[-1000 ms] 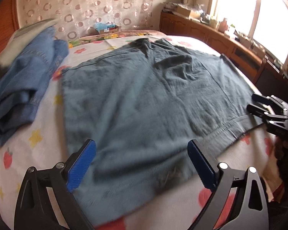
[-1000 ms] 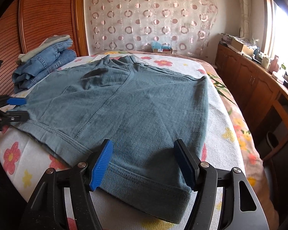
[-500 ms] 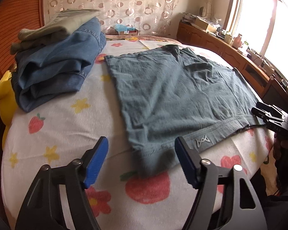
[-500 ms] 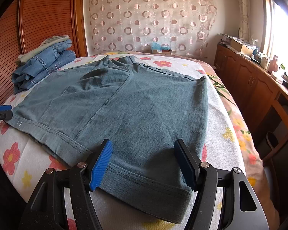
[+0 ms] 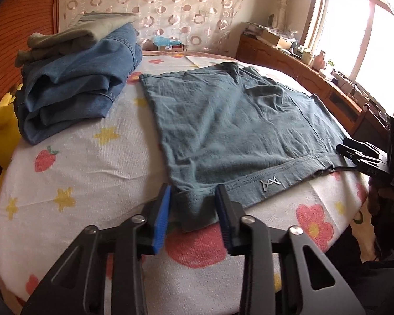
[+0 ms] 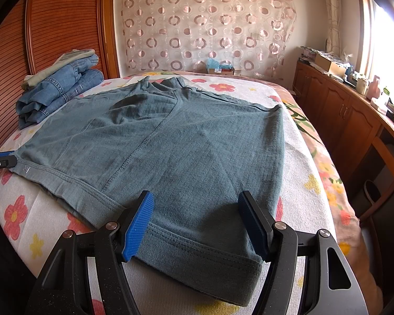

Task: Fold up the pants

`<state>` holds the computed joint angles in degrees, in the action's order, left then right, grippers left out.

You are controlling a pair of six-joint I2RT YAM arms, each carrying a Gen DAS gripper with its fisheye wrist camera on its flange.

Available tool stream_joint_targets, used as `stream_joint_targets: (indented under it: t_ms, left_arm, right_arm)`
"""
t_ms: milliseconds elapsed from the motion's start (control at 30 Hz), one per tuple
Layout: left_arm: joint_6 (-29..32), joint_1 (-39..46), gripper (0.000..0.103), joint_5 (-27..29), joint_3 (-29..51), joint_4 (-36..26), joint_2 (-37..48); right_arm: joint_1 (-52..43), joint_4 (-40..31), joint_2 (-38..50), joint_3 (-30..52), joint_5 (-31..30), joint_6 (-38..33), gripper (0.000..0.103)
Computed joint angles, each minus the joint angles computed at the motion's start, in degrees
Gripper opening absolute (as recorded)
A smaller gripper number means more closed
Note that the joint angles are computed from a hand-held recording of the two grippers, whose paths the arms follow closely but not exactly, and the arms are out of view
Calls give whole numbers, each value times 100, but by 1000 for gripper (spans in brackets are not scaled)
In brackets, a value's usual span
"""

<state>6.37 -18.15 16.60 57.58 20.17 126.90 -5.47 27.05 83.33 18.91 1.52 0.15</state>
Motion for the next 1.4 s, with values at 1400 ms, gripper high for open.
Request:
stream_joint_targets:
  t_ms: [1400]
  left_arm:
    - [365, -2525, 9, -182, 3081, -2054, 273]
  right_arm:
    - [-551, 116, -1014, -762, -428, 95, 78]
